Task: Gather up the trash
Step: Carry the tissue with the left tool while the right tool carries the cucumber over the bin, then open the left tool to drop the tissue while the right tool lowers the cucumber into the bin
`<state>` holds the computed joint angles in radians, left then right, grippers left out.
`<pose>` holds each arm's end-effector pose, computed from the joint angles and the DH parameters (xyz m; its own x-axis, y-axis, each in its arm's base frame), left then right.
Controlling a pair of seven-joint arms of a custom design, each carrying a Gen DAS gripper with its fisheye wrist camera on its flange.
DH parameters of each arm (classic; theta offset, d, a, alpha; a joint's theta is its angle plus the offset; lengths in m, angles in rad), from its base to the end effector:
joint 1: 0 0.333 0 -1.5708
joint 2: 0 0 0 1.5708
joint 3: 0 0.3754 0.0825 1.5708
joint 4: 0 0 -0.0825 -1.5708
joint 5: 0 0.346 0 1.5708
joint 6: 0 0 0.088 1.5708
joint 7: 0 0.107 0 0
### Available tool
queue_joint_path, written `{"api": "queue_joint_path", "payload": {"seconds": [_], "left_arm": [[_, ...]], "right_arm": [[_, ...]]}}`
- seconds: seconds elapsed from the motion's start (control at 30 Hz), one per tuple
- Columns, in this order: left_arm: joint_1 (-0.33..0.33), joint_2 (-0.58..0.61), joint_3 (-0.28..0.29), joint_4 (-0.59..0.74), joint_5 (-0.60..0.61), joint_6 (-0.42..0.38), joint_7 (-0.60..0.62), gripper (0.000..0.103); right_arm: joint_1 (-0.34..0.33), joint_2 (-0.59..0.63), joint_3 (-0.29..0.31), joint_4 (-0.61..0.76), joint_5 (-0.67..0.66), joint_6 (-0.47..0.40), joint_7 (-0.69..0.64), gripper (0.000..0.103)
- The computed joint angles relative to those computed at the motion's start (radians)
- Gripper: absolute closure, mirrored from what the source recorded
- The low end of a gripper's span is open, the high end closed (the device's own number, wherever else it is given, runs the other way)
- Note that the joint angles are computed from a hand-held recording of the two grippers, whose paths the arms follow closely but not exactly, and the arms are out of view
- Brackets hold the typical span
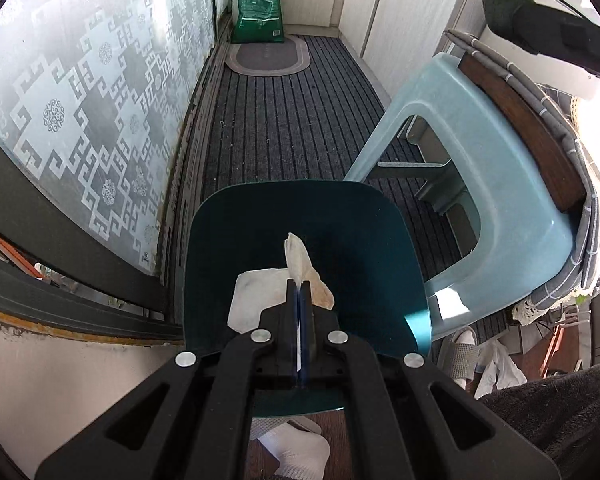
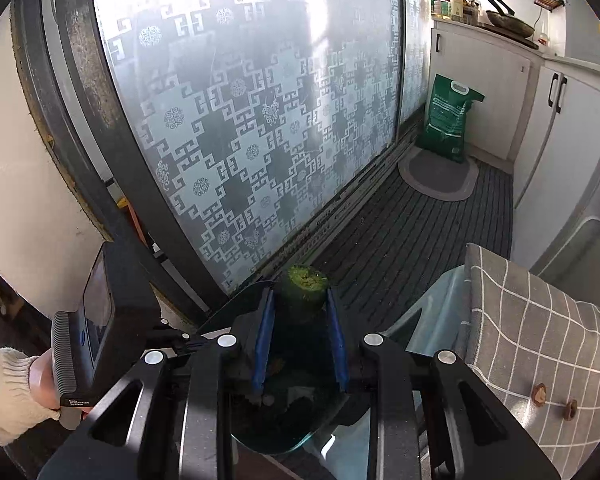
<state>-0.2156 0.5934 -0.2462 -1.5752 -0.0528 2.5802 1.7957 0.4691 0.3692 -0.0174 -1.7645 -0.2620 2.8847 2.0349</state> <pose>0.6742 -0.2880 0.4181 -0.5602 -0.8239 0.0855 -0.7660 0.4760 -0.4320 0.6092 0.3144 0.5186 0.2512 -0.9636 -0.0910 -0.7185 -0.1227 -0.6846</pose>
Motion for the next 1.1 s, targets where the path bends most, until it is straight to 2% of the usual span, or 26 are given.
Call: {"api": "queue_joint_path", "payload": {"seconds": [0.1,0.17,0.3,0.47,0.83,1.1], "left_arm": [[-0.005,0.020,0.011,0.020,0.012,-0.060,-0.001,0.095],[-0.011,0.029,0.021,0.024,0.025,-0.074,-0.008,0.091],[-0.005,0.029,0.023,0.020,0.029,-0.076,-0.011,0.091],[0.025,0.010,-0.002,-0.002,-0.009,-0.030,0.008,0.091],[0.081,-0.060,-0.051,-0.062,-0.112,0.125,0.063,0.094],[0.115,-0.101,-0.089,-0.080,-0.195,0.186,0.105,0.094]], "right_arm": [[-0.015,0.023,0.031,0.030,0.034,-0.034,-0.033,0.077],[-0.025,0.039,0.049,0.049,0.063,-0.058,-0.056,0.077],[-0.029,0.073,0.064,0.089,0.105,-0.115,-0.087,0.077],[-0.023,0.115,0.071,0.137,0.138,-0.183,-0.112,0.077],[-0.012,0.202,0.079,0.221,0.180,-0.304,-0.156,0.077],[-0.005,0.259,0.084,0.273,0.199,-0.395,-0.181,0.077]]}}
